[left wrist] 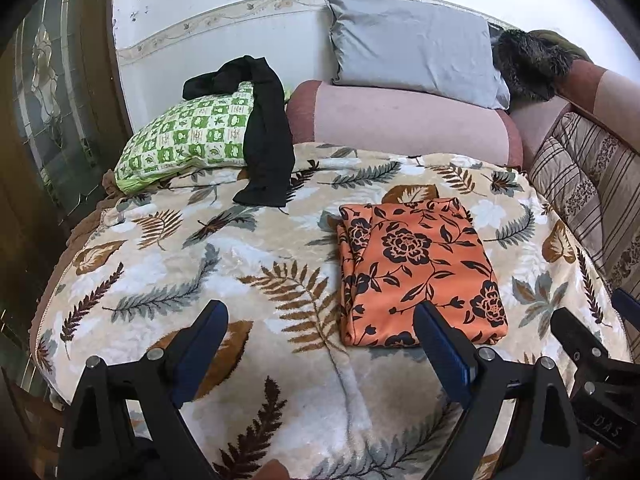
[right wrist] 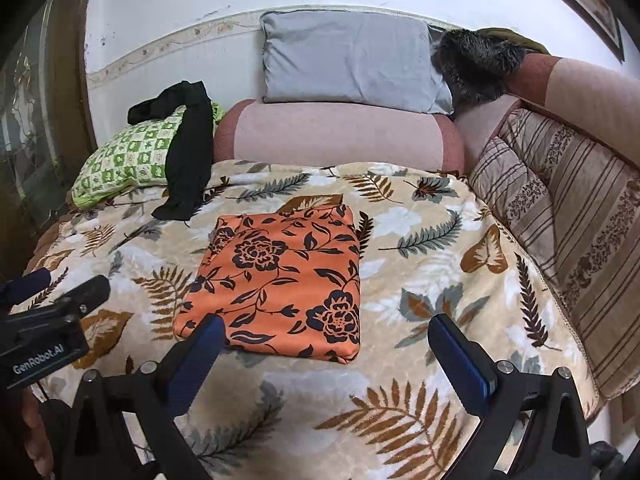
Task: Fold small clothes
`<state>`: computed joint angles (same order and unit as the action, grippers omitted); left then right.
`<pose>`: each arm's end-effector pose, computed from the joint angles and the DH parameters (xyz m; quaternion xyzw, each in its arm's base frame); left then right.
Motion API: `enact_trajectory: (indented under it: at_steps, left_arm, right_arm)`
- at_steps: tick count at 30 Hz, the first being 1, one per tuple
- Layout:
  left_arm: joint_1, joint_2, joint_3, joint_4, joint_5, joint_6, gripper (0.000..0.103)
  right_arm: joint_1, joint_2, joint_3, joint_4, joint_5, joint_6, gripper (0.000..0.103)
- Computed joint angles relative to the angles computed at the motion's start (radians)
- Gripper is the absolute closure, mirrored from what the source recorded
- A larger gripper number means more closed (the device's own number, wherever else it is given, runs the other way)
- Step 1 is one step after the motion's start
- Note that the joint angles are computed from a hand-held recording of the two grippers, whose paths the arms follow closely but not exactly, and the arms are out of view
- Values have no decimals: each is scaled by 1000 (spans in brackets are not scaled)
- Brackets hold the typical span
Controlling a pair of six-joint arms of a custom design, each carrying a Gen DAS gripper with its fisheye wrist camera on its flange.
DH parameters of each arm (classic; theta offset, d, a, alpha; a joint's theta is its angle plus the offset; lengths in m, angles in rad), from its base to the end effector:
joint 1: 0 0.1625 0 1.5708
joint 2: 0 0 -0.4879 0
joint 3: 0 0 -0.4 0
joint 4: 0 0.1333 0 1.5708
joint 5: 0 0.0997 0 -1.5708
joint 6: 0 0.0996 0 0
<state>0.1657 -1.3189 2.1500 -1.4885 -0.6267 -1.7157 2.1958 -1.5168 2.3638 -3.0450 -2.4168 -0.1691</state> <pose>-0.3651 -0.2780 0.2249 0.0745 0.8208 -0.4040 0.3970 0.2879 -0.2987 0.3550 0.2186 -0.8489 0.3623 0.3168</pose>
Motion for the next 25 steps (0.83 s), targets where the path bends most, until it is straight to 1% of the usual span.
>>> enact_trajectory:
  at_steps: [8,15,18,21,23,25]
  left_arm:
    - [-2,-3,-1,-8,14,1,9]
    - [0,5,-1,-26,23,-4,9]
    - [7,6,1,-49,22,21,9]
    - [10,-2,11,-80,33,31,6]
    - [14,4,1,-60,41,19,6]
    - [21,4,3,-79,42,45,6]
  right_arm:
    - [15,6,-8,26,20,-16,1]
    - [20,18,-16,18,26,-36,1]
    - [18,22,-17,18,29,-36,1]
    - [18,26,-17,17,31,-36,1]
    - [19,32,-17,7,29,-44,1]
    - [19,36,-16,3,27,-44,1]
